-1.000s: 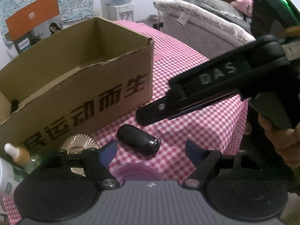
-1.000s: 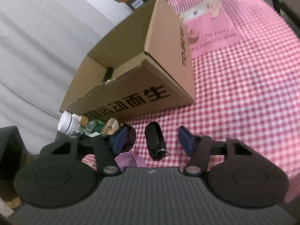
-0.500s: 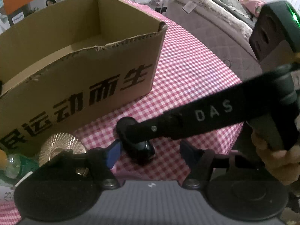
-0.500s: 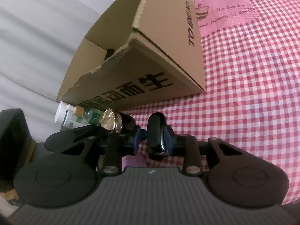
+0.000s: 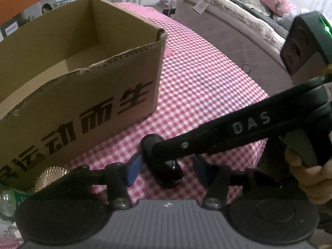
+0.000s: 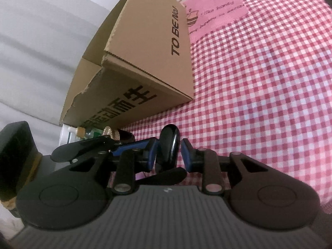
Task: Organize rigid objects
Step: 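Grasp the black oval case with the right gripper, then carry the black oval case into the box and open the right gripper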
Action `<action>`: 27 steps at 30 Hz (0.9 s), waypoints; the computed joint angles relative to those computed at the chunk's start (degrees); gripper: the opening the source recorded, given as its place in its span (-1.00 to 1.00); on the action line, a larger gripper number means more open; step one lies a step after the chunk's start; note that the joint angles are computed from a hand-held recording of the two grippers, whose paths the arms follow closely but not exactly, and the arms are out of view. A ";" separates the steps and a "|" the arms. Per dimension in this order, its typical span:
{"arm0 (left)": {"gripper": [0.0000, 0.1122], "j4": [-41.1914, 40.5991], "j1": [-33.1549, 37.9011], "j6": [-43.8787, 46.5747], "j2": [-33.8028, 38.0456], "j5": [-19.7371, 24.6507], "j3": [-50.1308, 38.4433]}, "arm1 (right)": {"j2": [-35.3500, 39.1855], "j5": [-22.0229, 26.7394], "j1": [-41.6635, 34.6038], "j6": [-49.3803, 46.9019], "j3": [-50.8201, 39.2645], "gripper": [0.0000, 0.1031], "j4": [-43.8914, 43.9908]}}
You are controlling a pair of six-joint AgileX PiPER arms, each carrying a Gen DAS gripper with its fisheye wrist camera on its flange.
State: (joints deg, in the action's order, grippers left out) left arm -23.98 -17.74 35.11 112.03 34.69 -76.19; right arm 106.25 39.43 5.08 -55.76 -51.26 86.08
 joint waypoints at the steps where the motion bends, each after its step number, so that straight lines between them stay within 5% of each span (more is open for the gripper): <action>1: -0.06 0.76 -0.32 -0.73 0.00 -0.59 0.09 | 0.02 -0.19 0.26 0.18 -0.30 -0.51 -0.41; 8: -0.32 1.06 0.41 -2.04 0.74 -0.85 -1.02 | -0.24 2.18 0.99 -3.15 -0.93 -0.52 3.64; 27: -0.58 -2.53 1.29 1.04 -0.04 -1.68 0.74 | 2.10 -6.01 6.37 -1.00 -2.32 -0.63 7.18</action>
